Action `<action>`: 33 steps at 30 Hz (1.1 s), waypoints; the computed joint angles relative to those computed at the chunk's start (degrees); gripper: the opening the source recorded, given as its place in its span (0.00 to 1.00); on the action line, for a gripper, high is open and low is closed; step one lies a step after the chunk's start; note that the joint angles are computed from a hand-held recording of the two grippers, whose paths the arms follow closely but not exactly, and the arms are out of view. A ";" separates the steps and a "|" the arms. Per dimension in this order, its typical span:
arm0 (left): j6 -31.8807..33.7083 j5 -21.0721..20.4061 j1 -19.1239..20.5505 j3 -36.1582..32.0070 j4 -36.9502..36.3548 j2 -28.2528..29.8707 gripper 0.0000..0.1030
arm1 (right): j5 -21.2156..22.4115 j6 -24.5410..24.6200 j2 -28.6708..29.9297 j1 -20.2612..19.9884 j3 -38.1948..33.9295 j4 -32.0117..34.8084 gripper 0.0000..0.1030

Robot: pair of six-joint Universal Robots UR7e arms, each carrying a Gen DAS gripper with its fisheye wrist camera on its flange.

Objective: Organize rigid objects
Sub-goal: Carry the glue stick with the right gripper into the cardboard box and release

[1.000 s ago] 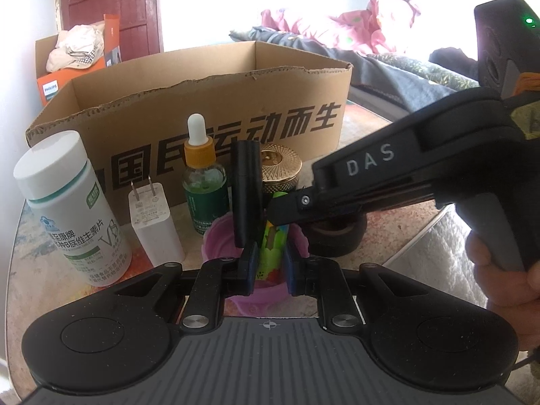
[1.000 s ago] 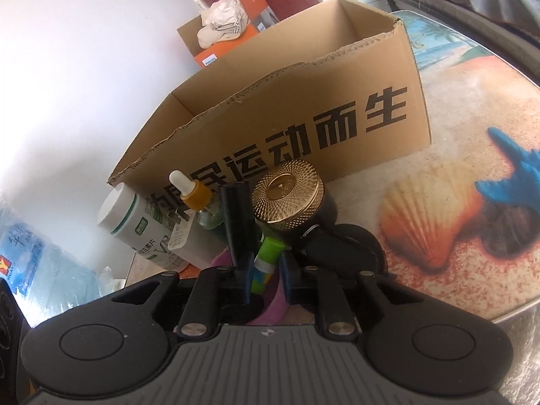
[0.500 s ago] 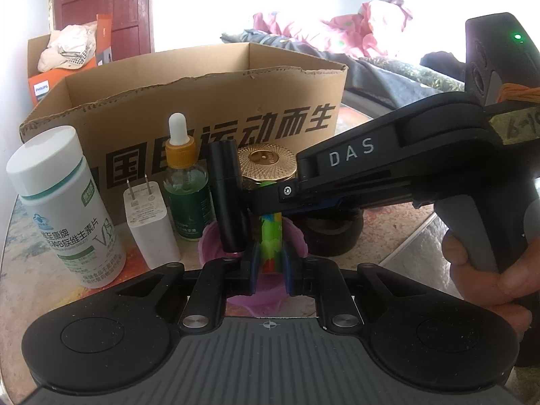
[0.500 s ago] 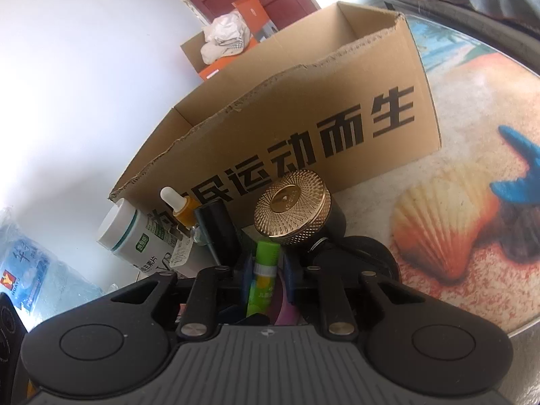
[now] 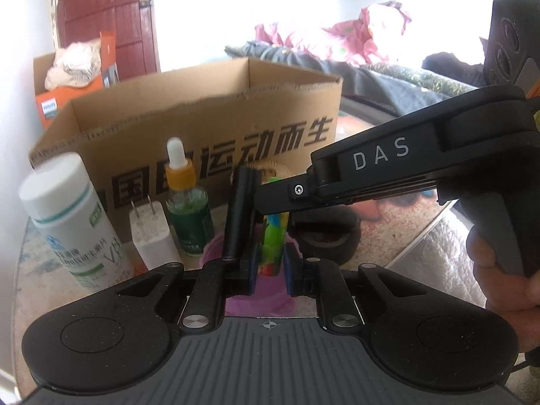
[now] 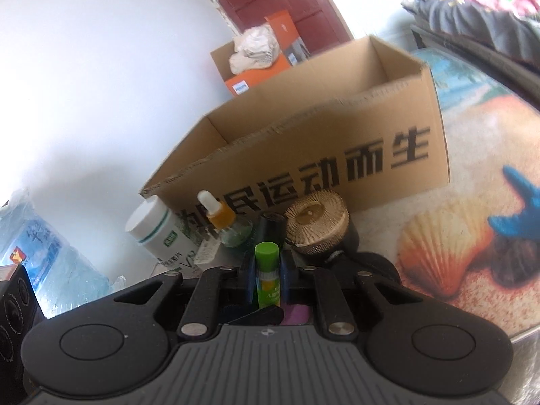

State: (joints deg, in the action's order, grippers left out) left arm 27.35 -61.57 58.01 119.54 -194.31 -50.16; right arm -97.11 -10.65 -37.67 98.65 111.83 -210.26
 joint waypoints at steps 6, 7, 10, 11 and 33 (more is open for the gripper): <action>-0.02 0.91 -2.09 1.31 -3.66 -1.76 0.15 | 0.39 -3.59 -1.74 2.50 -0.09 -0.18 0.16; 0.09 1.23 -2.56 1.40 -4.45 -2.12 0.15 | 0.75 -4.32 -2.11 3.01 -0.51 0.24 0.16; 0.19 2.19 -3.63 0.34 -4.95 -3.31 0.15 | 2.01 -7.04 -2.65 4.54 -3.01 2.37 0.16; -0.02 2.54 -3.82 -0.49 -4.27 -3.75 0.15 | 2.43 -7.79 -2.75 5.03 -4.43 3.98 0.16; -13.43 12.10 6.87 -41.25 41.91 7.04 0.15 | 2.08 4.07 26.06 2.96 -77.86 82.56 0.16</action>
